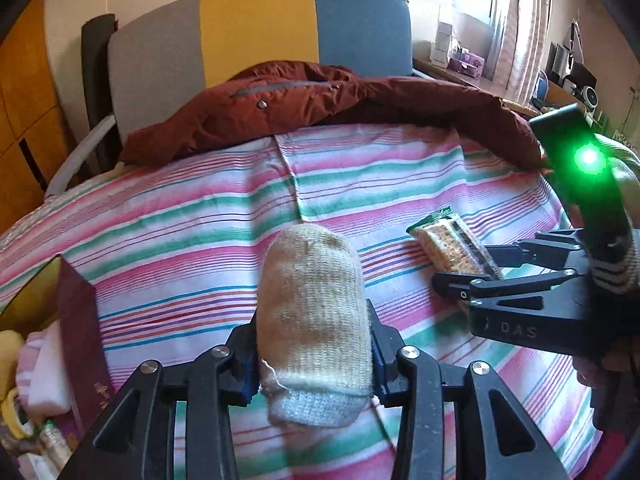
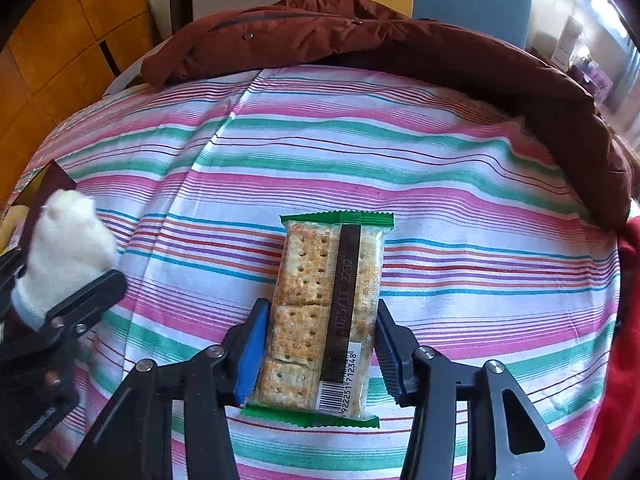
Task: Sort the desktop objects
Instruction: 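Carry the white sock and cracker pack over the gold tray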
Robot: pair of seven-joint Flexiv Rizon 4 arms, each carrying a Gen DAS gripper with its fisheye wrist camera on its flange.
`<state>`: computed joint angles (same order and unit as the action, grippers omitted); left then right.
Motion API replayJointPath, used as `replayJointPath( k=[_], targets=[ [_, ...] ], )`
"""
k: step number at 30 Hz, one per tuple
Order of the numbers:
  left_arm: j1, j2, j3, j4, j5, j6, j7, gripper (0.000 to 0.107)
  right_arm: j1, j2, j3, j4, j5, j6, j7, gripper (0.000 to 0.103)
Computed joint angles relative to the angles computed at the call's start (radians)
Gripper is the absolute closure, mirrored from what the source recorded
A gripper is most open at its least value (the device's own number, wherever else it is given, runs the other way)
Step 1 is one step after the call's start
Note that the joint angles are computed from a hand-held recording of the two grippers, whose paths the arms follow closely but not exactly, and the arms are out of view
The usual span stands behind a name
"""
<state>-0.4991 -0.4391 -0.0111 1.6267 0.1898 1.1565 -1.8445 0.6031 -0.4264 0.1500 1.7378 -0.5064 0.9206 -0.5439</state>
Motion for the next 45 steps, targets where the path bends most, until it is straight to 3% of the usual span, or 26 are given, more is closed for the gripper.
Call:
replayJointPath(
  k=[10, 20, 33, 41, 45],
  targets=[
    [0.015, 0.13, 0.025, 0.108, 0.064, 0.026, -0.08, 0.065, 0.017, -0.014, 0.013, -0.009, 0.007, 0.034, -0.034, 0.053],
    [0.072, 0.244, -0.001, 0.211, 0.106, 0.037, -0.117, 0.065, 0.051, -0.038, 0.014, -0.044, 0.021, 0.038, -0.035, 0.053],
    [0.163, 0.358, -0.029, 0.338, 0.108, 0.091, -0.137, 0.065, 0.078, -0.063, 0.043, -0.102, 0.099, 0.016, -0.029, 0.056],
    [0.215, 0.415, -0.036, 0.42, 0.076, 0.13, -0.123, 0.065, 0.128, -0.073, 0.038, -0.139, 0.084, -0.059, 0.008, 0.056],
    [0.239, 0.445, -0.04, 0.458, 0.07, 0.151, -0.119, 0.065, 0.134, -0.061, 0.045, -0.115, 0.096, -0.014, 0.056, 0.056]
  ],
)
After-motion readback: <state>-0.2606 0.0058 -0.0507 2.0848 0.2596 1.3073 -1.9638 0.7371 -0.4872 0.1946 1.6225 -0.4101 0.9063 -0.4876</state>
